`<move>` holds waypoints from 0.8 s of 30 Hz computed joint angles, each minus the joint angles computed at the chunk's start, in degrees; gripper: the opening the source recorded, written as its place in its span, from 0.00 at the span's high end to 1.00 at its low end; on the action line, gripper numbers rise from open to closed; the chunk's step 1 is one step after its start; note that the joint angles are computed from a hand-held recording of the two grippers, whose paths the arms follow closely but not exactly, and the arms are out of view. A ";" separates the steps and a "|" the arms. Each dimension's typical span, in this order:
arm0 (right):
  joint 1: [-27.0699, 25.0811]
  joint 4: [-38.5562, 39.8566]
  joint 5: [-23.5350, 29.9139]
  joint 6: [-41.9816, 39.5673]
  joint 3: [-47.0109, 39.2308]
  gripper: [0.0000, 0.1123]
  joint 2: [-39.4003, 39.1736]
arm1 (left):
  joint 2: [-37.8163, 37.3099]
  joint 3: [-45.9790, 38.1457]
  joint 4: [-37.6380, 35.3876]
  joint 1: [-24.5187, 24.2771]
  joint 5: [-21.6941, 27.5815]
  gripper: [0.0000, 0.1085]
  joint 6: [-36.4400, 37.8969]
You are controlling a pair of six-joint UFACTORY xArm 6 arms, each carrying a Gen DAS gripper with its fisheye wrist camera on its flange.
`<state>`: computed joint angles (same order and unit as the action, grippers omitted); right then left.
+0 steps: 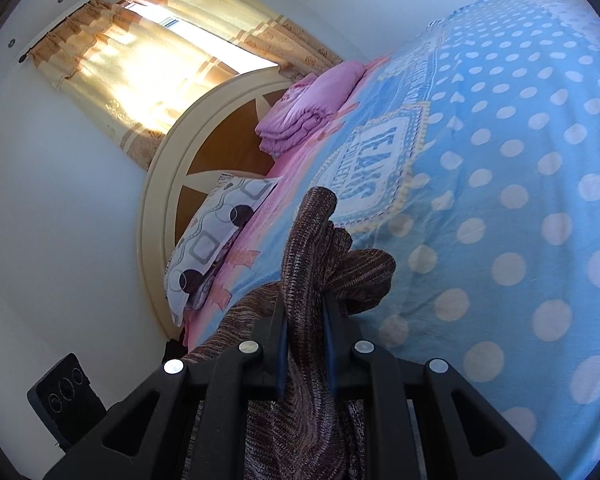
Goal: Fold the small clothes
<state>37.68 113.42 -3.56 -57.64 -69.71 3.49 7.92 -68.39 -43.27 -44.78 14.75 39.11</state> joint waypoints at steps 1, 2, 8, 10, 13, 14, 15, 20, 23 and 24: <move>0.03 -2.09 0.29 2.22 -0.14 0.87 0.67 | 0.06 0.09 0.05 0.19 -0.15 0.88 0.00; 0.07 -4.55 0.65 4.85 -0.32 0.87 1.46 | 0.05 0.25 0.03 0.36 -0.15 0.88 -0.15; 0.38 -13.27 1.48 13.83 -0.84 0.87 4.29 | 0.91 0.51 -2.94 1.61 0.61 0.88 1.29; 0.21 -14.88 1.78 15.53 -0.73 0.87 4.76 | 0.80 0.90 -2.97 1.65 0.49 0.88 1.29; -0.18 -17.52 2.27 18.41 -0.41 0.87 5.47 | 0.70 1.53 -4.16 1.67 0.38 0.88 2.33; -0.20 -18.10 2.32 19.02 -0.26 0.87 5.64 | 0.76 1.83 -3.91 1.68 0.10 0.88 2.29; -0.30 -18.77 2.54 19.78 -0.22 0.87 5.93 | 0.62 2.20 -3.88 1.62 -0.07 0.88 2.39; -0.26 -21.23 2.99 22.42 -0.05 0.87 6.66 | 0.61 3.34 -4.36 2.05 0.44 0.88 2.94; -0.23 -22.89 3.04 24.04 -0.13 0.87 6.99 | 0.40 3.96 -4.81 2.21 0.71 0.88 3.11; -0.22 -23.57 3.05 24.65 -0.10 0.87 7.04 | 0.25 4.31 -4.78 2.13 0.56 0.88 3.04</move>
